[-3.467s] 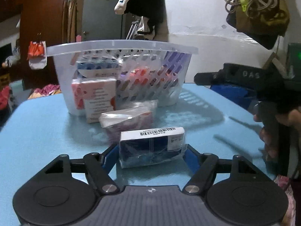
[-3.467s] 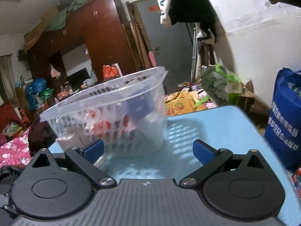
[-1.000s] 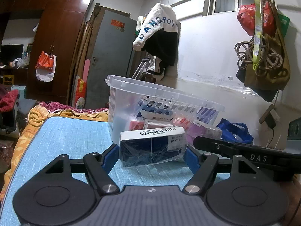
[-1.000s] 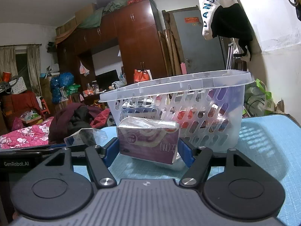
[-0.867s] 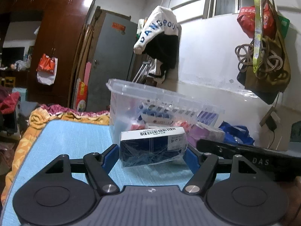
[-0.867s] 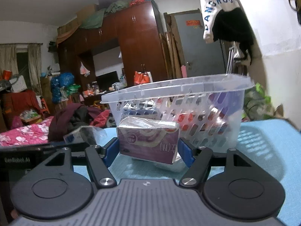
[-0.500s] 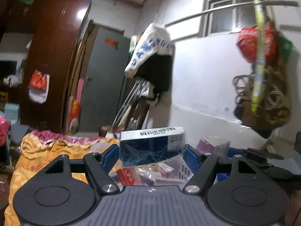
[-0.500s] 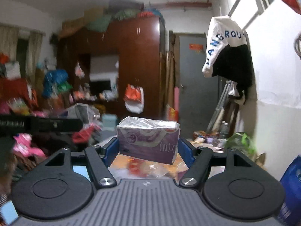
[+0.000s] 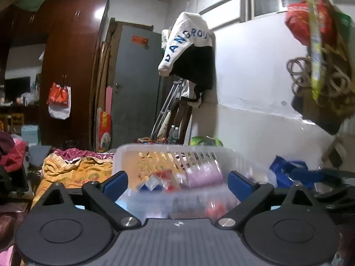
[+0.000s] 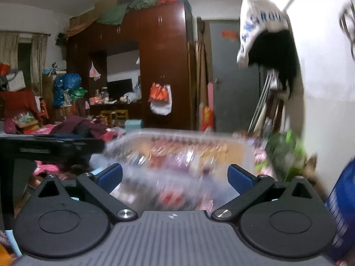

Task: Organize objects
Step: 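Lift both boxes over the basket and release them inside, then grasp the white THANK YOU box with the left gripper while right grasps a clear bag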

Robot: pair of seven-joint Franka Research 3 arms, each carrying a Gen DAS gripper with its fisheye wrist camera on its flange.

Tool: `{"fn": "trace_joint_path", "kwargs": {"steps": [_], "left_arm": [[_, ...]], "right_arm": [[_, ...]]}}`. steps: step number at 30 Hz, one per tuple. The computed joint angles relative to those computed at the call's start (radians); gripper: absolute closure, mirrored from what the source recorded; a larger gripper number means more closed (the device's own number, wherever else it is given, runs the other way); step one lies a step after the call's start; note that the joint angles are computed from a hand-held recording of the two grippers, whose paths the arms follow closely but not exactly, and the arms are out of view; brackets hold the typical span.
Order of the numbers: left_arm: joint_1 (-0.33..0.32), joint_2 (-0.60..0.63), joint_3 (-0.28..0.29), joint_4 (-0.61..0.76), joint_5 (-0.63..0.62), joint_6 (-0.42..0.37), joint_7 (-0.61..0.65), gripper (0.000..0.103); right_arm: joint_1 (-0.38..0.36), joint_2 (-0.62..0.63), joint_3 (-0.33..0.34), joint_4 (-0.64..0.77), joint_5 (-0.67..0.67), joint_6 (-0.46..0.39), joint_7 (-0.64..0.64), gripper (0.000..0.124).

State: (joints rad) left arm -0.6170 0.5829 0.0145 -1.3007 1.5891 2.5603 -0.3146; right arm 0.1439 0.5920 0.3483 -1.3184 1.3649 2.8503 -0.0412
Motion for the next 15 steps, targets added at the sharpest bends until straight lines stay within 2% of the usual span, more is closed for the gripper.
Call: {"fn": "trace_joint_path", "kwargs": {"steps": [2,4,7,9,12,14,15], "left_arm": [[-0.017,-0.016,0.001,-0.053,0.015,-0.039,-0.042,0.005],[0.0,-0.031,-0.009,-0.107,0.013,-0.033,-0.082,0.005],[0.059,-0.039,-0.026,-0.15,-0.017,0.049,-0.179,0.005],[0.073,-0.043,-0.026,-0.166,-0.006,0.076,-0.239,0.007],[0.066,-0.033,-0.035,-0.164,-0.037,0.016,-0.185,0.007],[0.074,-0.012,-0.04,-0.146,-0.06,0.035,-0.165,0.007],[0.085,-0.005,-0.042,-0.14,-0.078,0.066,-0.165,0.007]], "right_arm": [[0.077,0.022,-0.104,-0.007,-0.211,-0.013,0.241,0.021],[0.122,0.07,-0.16,0.021,-0.352,-0.04,0.383,0.021],[0.198,0.163,-0.256,0.13,-0.547,-0.118,0.623,0.021],[0.201,0.201,-0.244,0.179,-0.587,-0.15,0.689,0.021],[0.228,0.258,-0.259,0.258,-0.678,-0.17,0.796,0.021],[0.237,0.274,-0.26,0.28,-0.729,-0.167,0.829,0.022],[0.223,0.262,-0.234,0.256,-0.727,-0.14,0.809,0.031]]}}
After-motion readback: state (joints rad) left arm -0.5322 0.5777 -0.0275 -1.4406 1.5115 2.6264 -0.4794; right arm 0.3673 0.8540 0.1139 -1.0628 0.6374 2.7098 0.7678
